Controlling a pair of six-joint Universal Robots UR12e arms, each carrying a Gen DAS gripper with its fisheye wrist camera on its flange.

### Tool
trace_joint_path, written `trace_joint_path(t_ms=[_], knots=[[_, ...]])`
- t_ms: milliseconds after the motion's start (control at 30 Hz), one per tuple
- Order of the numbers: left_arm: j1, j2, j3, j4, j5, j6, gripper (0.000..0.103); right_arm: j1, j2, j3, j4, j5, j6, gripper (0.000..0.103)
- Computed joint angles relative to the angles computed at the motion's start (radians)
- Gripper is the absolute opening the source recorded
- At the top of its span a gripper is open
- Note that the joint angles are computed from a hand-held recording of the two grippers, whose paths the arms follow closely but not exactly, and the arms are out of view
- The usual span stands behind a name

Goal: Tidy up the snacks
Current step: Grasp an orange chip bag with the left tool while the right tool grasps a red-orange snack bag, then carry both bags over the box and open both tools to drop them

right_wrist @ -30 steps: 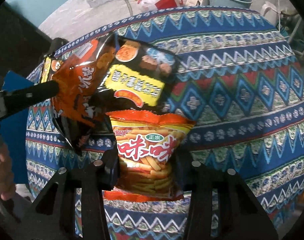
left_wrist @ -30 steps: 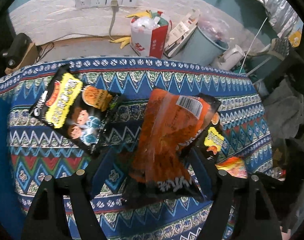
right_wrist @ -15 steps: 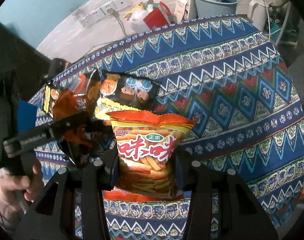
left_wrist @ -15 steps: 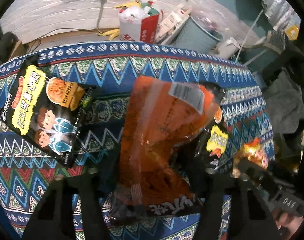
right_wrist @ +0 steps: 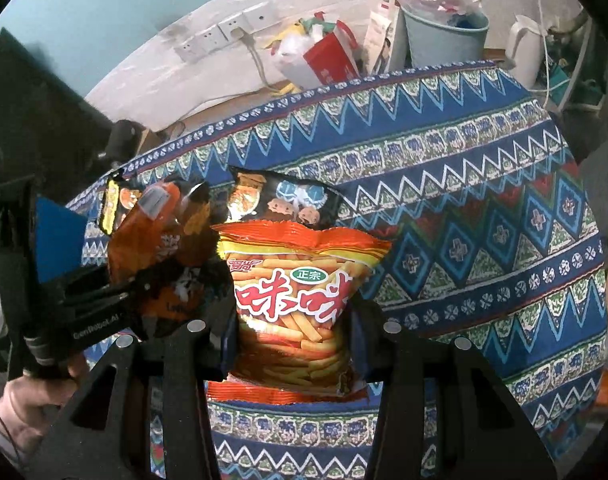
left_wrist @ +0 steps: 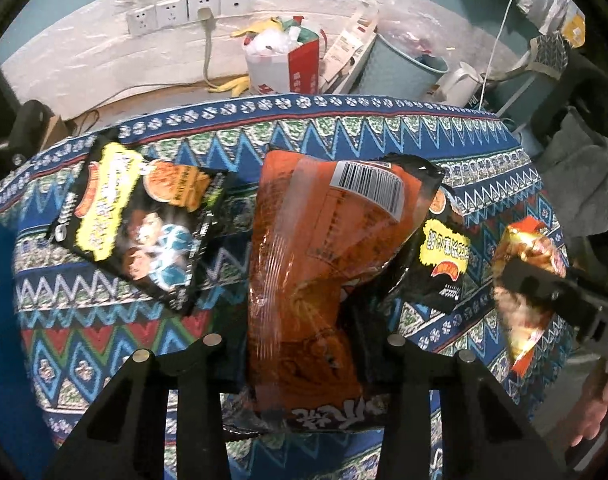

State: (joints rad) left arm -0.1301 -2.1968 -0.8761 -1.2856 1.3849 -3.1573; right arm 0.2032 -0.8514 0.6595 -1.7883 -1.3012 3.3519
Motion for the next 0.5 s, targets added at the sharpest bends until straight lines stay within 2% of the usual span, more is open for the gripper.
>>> trace_joint_path(t_ms=[500], knots=[[0.014,0.102,-0.1,0.118,0.051,0.019,0.04,0.017,0.001,-0.034,-0.05,0.016,-0.026,0.044]])
